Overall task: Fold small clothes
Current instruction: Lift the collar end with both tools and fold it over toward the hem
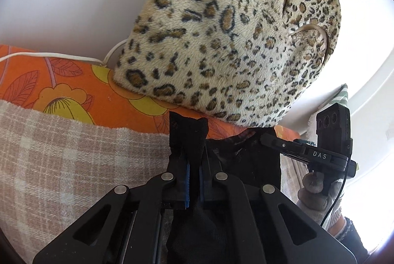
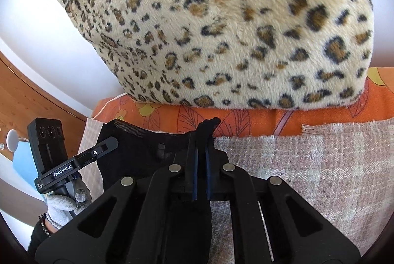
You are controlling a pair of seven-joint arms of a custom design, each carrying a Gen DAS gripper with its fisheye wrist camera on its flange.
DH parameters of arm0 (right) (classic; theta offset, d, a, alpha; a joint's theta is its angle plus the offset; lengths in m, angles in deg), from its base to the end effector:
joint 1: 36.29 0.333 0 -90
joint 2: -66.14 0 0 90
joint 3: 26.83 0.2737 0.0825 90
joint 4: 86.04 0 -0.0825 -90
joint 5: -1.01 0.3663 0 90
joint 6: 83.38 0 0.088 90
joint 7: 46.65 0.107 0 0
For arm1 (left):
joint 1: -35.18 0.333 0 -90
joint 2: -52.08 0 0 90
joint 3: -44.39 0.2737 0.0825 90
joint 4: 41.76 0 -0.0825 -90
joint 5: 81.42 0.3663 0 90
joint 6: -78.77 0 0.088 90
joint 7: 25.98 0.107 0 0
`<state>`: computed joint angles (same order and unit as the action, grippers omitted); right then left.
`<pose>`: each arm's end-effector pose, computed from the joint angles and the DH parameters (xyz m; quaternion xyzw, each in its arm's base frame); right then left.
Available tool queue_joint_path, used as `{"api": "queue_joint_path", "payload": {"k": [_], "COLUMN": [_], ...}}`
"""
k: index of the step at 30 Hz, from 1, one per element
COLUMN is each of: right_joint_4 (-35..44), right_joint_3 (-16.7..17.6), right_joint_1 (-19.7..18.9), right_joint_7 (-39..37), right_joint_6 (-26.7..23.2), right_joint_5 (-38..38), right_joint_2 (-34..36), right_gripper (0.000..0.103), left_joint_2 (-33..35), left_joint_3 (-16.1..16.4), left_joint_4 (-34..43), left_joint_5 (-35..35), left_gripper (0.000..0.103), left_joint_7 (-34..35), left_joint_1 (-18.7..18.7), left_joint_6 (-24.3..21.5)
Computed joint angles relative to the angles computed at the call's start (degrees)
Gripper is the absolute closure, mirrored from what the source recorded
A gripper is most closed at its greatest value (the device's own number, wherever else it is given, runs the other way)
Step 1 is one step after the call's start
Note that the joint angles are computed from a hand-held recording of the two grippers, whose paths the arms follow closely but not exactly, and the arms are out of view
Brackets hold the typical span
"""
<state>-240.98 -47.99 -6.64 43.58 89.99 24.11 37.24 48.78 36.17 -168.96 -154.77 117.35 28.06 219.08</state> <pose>0.4240 0.0336 0.4320 -0.5539 0.7278 -0.0939 0.3933 0.5124 -0.1416 0.3974 0.5405 -0.7078 0.4460 0.0886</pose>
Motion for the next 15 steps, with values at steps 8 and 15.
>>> {"api": "queue_joint_path", "payload": {"k": [8,15], "right_joint_4": [-2.76,-5.48], "right_joint_3": [5.63,9.67], "right_joint_1": [-5.28,-8.07], "right_joint_7": [4.26,9.39], "right_joint_6": [-1.83,-4.18], "right_joint_5": [-4.70,-9.93], "right_joint_2": [-6.36,-13.53], "right_gripper": [0.098,0.098], "left_joint_2": [-5.24,-12.24], "left_joint_3": [1.03,2.52], "left_joint_4": [-2.53,-6.43], "left_joint_5": [-1.30,-0.52], "left_gripper": [0.100,0.101], "left_joint_7": [1.25,1.00], "left_joint_1": [-0.62,-2.11], "left_joint_6": [-1.98,-3.81]}}
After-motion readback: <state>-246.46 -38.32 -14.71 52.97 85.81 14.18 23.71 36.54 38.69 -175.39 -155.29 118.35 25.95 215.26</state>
